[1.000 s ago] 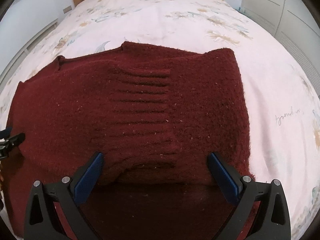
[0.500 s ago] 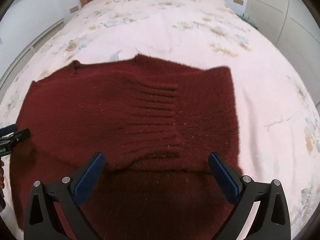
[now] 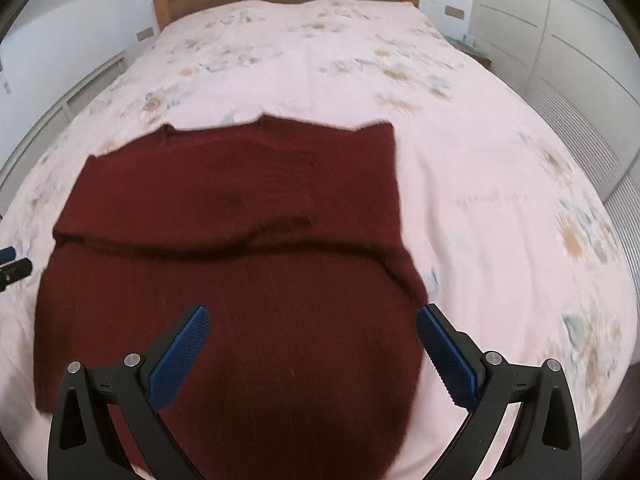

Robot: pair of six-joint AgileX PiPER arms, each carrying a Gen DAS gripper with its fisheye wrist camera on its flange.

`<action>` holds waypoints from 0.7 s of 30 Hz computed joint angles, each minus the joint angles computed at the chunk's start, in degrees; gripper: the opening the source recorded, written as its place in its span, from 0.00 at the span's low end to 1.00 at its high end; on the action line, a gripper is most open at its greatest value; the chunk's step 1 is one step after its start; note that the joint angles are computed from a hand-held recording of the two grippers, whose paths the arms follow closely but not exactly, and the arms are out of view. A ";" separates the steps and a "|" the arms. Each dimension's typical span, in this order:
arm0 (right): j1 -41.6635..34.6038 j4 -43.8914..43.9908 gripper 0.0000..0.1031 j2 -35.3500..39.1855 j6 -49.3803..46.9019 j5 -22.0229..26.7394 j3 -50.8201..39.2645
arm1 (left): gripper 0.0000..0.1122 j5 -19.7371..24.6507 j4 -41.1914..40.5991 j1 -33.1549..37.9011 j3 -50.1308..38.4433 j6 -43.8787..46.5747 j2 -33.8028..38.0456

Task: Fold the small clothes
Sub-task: 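Grasp the sweater hem with both grippers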

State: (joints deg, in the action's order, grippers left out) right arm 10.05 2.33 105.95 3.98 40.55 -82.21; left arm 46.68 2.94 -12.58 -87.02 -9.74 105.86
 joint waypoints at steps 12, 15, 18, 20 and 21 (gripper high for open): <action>-3.31 2.58 1.00 -8.70 -0.70 -3.93 19.76 | 0.91 -2.50 -1.63 1.92 18.98 -1.21 -9.60; -4.05 3.37 1.00 -9.95 -1.72 -3.96 22.69 | 0.91 -3.27 -2.22 2.14 22.90 -0.74 -10.67; -4.79 4.67 1.00 -10.74 -2.93 -3.79 24.82 | 0.91 -3.49 -4.81 2.31 26.96 0.39 -11.76; -5.49 6.23 1.00 -11.41 -4.18 -3.68 26.21 | 0.91 -4.22 -5.43 1.98 29.42 0.46 -11.99; -5.85 7.43 1.00 -11.68 -5.00 -3.62 26.85 | 0.91 -4.39 -5.93 1.92 30.13 0.78 -11.92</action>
